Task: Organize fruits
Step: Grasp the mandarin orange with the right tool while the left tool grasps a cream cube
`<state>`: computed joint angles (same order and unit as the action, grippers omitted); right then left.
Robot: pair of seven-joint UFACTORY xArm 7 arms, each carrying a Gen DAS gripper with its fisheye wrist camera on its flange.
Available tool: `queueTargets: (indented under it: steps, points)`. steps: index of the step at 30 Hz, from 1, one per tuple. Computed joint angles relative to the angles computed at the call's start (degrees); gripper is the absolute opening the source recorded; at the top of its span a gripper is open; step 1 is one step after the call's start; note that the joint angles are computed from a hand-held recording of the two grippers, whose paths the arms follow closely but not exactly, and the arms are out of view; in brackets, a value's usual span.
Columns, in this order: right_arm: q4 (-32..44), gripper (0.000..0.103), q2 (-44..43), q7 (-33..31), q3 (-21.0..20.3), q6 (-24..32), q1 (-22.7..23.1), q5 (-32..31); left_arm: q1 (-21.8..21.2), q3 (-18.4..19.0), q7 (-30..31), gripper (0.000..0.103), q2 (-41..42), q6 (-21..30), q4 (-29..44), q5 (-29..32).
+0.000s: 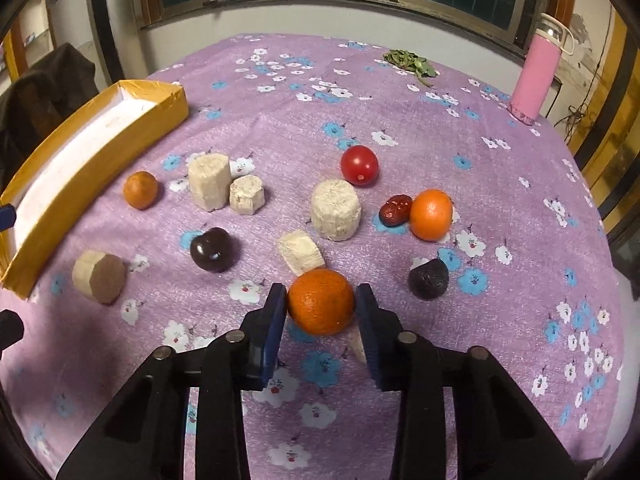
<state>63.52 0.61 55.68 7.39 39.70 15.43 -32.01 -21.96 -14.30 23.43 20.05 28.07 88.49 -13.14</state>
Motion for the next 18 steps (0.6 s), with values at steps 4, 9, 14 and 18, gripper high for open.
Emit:
queueTargets:
  steps: [4, 9, 14, 18]
  points:
    - [-2.37, 0.034, -2.67, 2.33, 0.34, -0.95, -0.08, -0.93, -0.70, -0.50, 0.31, 0.092, 2.92, 4.43, 4.45, -0.04]
    - [-6.16, 0.034, -7.70, 5.35, 2.76, -0.80, -0.38, -3.25, -2.79, 0.83, -2.45, 0.076, 7.49, 10.35, 10.36, 2.40]
    - [-9.94, 0.034, -11.50, 6.29, 4.48, -0.91, -0.86, -1.80, -3.85, 1.63, -4.99, 0.066, 8.75, 8.79, 11.12, 4.21]
    - [-12.90, 0.034, -13.78, 7.53, 5.56, -1.61, -1.63, -0.20, -3.78, 1.63, -5.73, 0.044, 8.96, 6.81, 11.28, 4.70]
